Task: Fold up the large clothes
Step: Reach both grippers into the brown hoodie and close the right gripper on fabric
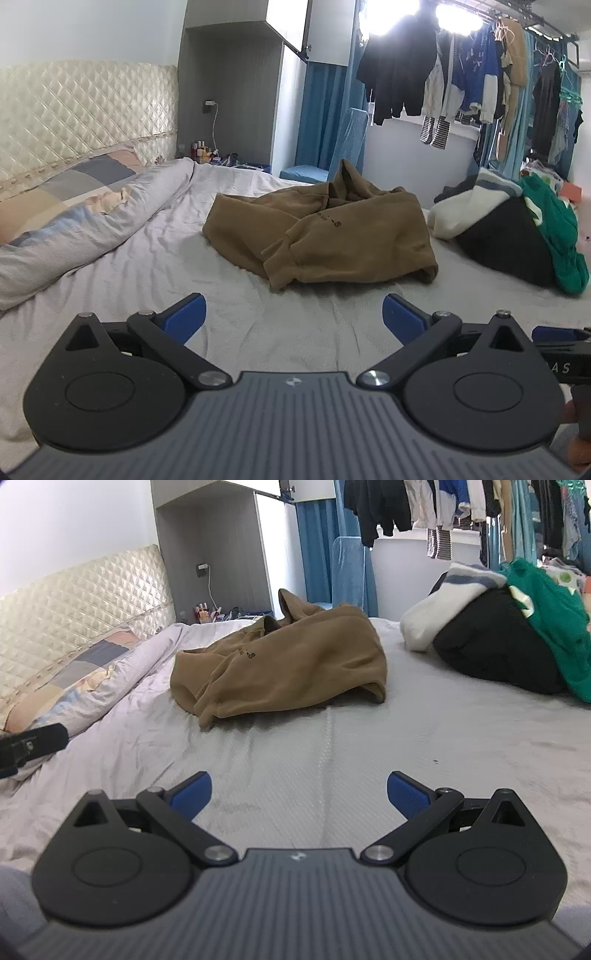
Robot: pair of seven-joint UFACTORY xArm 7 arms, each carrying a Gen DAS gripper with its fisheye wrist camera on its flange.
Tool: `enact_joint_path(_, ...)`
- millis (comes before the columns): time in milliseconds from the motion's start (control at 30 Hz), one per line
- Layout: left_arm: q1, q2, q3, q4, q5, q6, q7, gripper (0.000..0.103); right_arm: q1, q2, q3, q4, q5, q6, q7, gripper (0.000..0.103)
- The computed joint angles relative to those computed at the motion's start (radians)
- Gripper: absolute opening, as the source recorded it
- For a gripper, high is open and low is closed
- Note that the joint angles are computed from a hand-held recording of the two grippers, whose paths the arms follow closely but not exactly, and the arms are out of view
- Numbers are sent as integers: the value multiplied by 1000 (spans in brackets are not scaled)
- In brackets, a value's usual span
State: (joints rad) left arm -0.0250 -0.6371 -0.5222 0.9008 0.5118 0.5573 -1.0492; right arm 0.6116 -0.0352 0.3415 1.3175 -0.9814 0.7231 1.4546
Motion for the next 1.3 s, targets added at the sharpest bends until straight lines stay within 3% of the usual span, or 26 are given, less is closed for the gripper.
enact_joint_path(200, 132, 162, -28, 60, 136, -109, -85, 103, 3, 114, -53, 99, -21, -69, -21, 103)
enact_joint_path(300, 169, 250, -32, 100, 223, -144, -162, 103, 7, 161, -100, 122, -58, -184, -10, 103)
enact_joint_path(400, 172, 341, -13, 143, 274, -152, -207, 103, 15, 220, -145, 166, -56, -245, -2, 103)
enact_joint_path(600, 158, 518, 41, 245, 375, -154, -277, 103, 29, 364, -214, 301, 63, -318, -69, 103)
enact_joint_path(867, 85, 791, 154, 461, 414, -156, -274, 103, 40, 579, -274, 522, 225, -396, -198, 103)
enact_joint_path(1000, 55, 930, 219, 580, 392, -213, -266, 103, 1, 697, -232, 644, 377, -440, -296, 101)
enact_joint_path(1033, 53, 967, 232, 611, 377, -234, -253, 103, -13, 730, -208, 684, 420, -438, -331, 96)
enact_joint_path(1133, 48, 1055, 273, 667, 340, -329, -240, 102, -50, 828, -133, 799, 534, -429, -440, 96)
enact_joint_path(1300, 91, 1168, 265, 683, 202, -519, -196, 102, -62, 983, -99, 968, 672, -469, -488, 98)
